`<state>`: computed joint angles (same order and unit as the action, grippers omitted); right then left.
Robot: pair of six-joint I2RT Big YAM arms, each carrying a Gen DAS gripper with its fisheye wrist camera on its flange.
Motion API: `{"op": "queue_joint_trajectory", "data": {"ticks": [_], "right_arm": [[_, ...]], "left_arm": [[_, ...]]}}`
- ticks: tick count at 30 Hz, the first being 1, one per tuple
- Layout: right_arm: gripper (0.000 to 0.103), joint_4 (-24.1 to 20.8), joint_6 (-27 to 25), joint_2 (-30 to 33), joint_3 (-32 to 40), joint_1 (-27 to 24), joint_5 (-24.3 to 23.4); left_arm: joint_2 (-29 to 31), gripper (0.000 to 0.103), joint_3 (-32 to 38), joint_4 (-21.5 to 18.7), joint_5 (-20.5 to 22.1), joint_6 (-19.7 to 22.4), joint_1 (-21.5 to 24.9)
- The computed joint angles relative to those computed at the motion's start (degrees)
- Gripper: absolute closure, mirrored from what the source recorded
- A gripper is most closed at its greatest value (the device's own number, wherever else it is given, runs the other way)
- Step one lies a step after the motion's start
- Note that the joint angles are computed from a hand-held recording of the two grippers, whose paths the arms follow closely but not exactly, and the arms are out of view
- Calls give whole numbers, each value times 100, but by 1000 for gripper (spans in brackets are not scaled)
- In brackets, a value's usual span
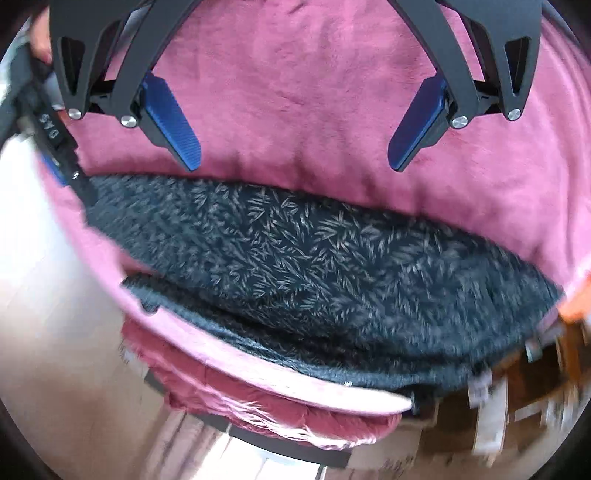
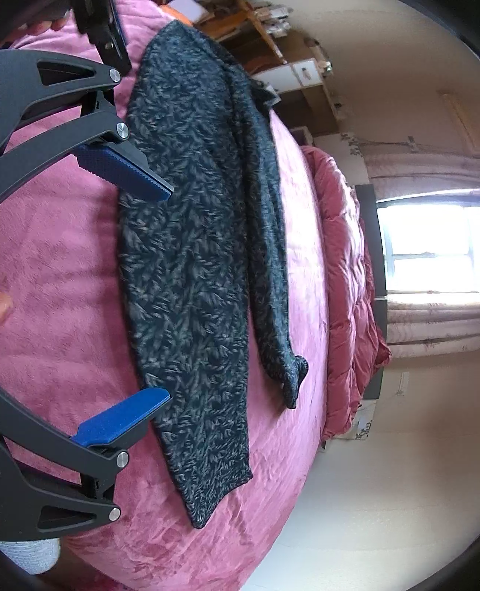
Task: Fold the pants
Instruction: 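Grasp the pants hem with the left gripper while the right gripper grasps the other leg hem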
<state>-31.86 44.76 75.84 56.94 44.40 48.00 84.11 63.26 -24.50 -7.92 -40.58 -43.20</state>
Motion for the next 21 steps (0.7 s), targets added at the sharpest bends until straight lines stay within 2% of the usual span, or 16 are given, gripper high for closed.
{"op": "queue_joint_trajectory", "data": {"ticks": [1,2,3,5,8,10,14,15,16,17,18,19,21], "right_arm": [[3,342,-227,-131,-154,-112,-219],[3,397,-256,-181,-203,-202,-382],[3,176,-96,-209,-177,-343,-599],[3,27,121,-323,-237,-548,-895],[3,146,349,-653,-501,-869,-1282],[3,158,601,-857,-636,-1089,-1465],[4,282,1264,-1371,-1046,-1893,-2414],[7,298,1369,-1456,-1124,-2085,-2611],[15,301,1453,-1532,-1208,-2343,-2886],[24,254,1506,-1548,-1234,-2499,-3053],[28,159,1640,-1561,-1273,-2746,-3315],[34,226,1779,-1600,-1373,-2963,-3582],[39,535,2093,-1685,-1629,-3301,-4046]], "left_arm": [[-17,2,-80,92,40,-149,56],[-28,2,-120,89,58,-269,121],[-42,2,-164,105,105,-345,197],[-79,2,-257,123,95,-509,373],[-162,2,-359,159,-92,-711,574],[-152,2,-336,59,-360,-770,705],[-120,3,-346,9,-590,-799,997],[-84,5,-354,21,-587,-815,1087],[-103,8,-384,-1,-529,-832,1189],[-77,17,-403,42,-439,-878,1276],[-90,26,-445,99,-338,-896,1365],[-64,29,-450,123,-270,-937,1441],[-38,37,-473,223,-212,-962,1525]]}}
